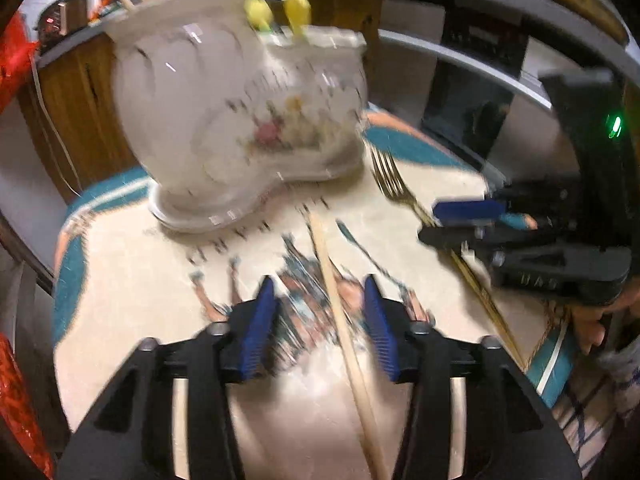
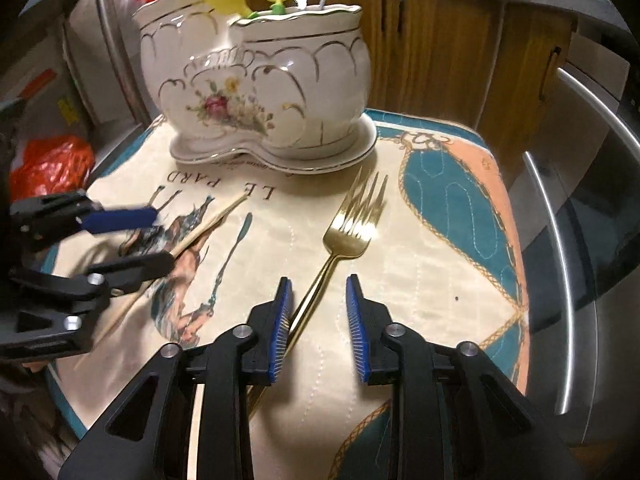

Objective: Organize utensils
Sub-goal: 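Grasp the gold fork with the right gripper while the left gripper grasps a wooden chopstick, then lift the gold fork with the right gripper while the left gripper lifts the chopstick toward the holder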

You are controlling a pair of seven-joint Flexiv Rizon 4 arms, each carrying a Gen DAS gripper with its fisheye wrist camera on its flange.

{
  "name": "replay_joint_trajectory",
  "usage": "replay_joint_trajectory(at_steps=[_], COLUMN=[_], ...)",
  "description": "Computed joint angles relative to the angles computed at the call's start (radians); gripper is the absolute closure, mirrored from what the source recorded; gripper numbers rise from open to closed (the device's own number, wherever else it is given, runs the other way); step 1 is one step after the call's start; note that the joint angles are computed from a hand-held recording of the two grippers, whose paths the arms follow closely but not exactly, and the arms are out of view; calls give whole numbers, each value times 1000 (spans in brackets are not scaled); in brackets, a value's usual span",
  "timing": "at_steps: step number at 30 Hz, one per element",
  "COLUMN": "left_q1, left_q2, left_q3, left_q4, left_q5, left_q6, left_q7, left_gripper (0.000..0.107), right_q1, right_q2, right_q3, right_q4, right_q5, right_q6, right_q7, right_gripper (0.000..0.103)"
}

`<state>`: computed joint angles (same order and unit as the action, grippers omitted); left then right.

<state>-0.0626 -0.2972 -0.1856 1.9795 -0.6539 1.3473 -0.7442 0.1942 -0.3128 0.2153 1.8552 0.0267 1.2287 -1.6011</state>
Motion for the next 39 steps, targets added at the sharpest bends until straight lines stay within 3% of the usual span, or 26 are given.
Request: replay_joint_trajectory(at_steps=[3,6,11,15,21,28,33,39], left_q1=[-28,-32,-30,-48,-51,-20,1,39], left_q2=[-9,-8,-7,-17,-30,-33,-9,42], left_q3=[51,76,99,139,145,131,116,70], left_q4=[-25,-49,-90,-181,-252,-267,-189,-74], left_q5=[100,170,253,385,459,414,321,88], left_q6=[-43,-99,-194,-339,-452,-515,-426,-334], left_q7=[-70,-108,-129,-183,-207,-158,-115,38], left_gripper=[75,88,89,89,89,89,101,101], right_q1=[-26,-45,-49,-21,15,20,0,-43], right_q2=[0,5,-2,-27,-54,-46,-9,23], right_q3=[26,37,14,-20,-43,-49,-47,-34], right_q4=[-29,-79,-191,-279,-352,-336,-269,-243], right_q5=[33,68,114,77,31,33,55,164], right_q6=[-65,-188,-436,-612,-746,-723,-630,-555], right_q7=[-66,-154,-260,-275,-252,-200,-191,-223], right_gripper=[85,87,89,91,91,95,96,96])
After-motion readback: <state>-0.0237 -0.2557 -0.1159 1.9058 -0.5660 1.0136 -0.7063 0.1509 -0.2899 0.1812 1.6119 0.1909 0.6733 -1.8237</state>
